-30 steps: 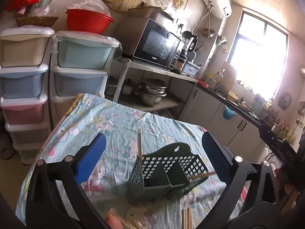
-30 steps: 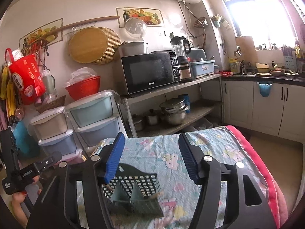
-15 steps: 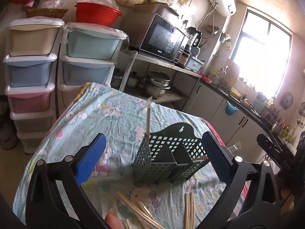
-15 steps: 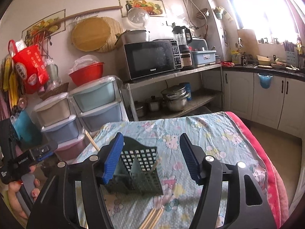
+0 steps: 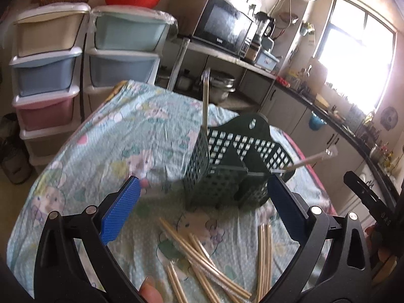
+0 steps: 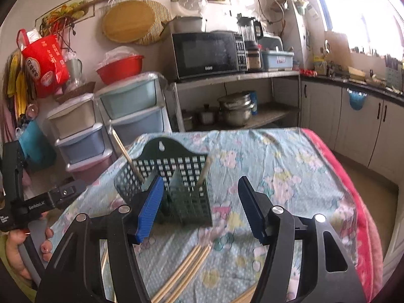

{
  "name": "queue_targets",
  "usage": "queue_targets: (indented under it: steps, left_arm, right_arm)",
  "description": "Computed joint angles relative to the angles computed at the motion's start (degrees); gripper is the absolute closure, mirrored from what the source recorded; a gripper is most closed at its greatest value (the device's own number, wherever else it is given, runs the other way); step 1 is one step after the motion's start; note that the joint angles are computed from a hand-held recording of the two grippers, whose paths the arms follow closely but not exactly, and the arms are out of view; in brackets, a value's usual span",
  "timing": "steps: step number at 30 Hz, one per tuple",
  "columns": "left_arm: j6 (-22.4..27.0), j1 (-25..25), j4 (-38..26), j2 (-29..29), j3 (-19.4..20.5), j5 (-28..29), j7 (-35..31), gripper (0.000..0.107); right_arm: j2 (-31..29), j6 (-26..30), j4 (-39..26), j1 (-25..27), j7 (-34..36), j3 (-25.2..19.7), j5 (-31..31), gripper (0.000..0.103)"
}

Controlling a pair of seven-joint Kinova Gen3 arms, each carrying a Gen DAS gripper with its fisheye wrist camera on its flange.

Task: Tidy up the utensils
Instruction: 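Move both open grippers back down to the chopsticks on the cloth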

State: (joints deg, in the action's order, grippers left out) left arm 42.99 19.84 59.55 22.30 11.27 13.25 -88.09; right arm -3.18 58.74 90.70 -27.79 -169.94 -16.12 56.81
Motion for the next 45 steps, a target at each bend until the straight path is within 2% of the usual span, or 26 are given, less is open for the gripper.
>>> queue_targets:
  steps: [7,16,23,30,35,38,40,42,45]
  left_arm:
    - [3.15,1.84,-0.74,1.54,-1.1,-2.46,2.64,0.015]
    - [7.74,2.21,-4.68,4.6,-1.56,-3.66,4.33,0.015]
    - [10.88,1.2,-6.18,6.89,-1.18,-2.41,4.13,0.015]
    - [14.95,0.19,-8.18,9.61,-0.38,0.19,4.13,0.015]
    - [15.62,-0.62,-8.6,10.47,-0.16,1.97,3.73,0.016]
    - [16.33,-1.83,-8.73,11.12,0.26,3.86,4.32,0.026]
    - [17.03,-2.22,-9.26,11.66,0.49,4.7,4.44,0.029]
    - [17.67,-2.43,-9.62,12.1,0.48,5.18,4.61,0.031]
    - [18.0,-2.39,-9.99,12.44,0.32,5.38,4.89,0.034]
  right_arm:
    - [-0.04,-2.77,1.11,1.31,1.79,1.29,-4.5,0.044]
    - [1.29,-5.91,1.2,3.06,7.52,3.23,-11.0,0.044]
    - [3.36,-6.88,0.44,3.72,11.87,5.07,-16.93,0.044]
    - [6.61,-5.74,-2.26,4.14,20.52,7.31,-25.58,0.044]
    - [7.12,-7.23,-1.31,5.0,21.98,8.84,-30.31,0.045]
    - [7.39,-7.18,-1.3,5.31,22.78,9.22,-31.89,0.049]
    - [7.18,-7.78,-1.01,5.64,23.29,9.42,-32.92,0.052]
    - [7.13,-8.18,-0.56,6.01,23.53,9.59,-33.74,0.059]
    - [7.07,-9.46,0.3,7.02,24.51,9.98,-36.18,0.063]
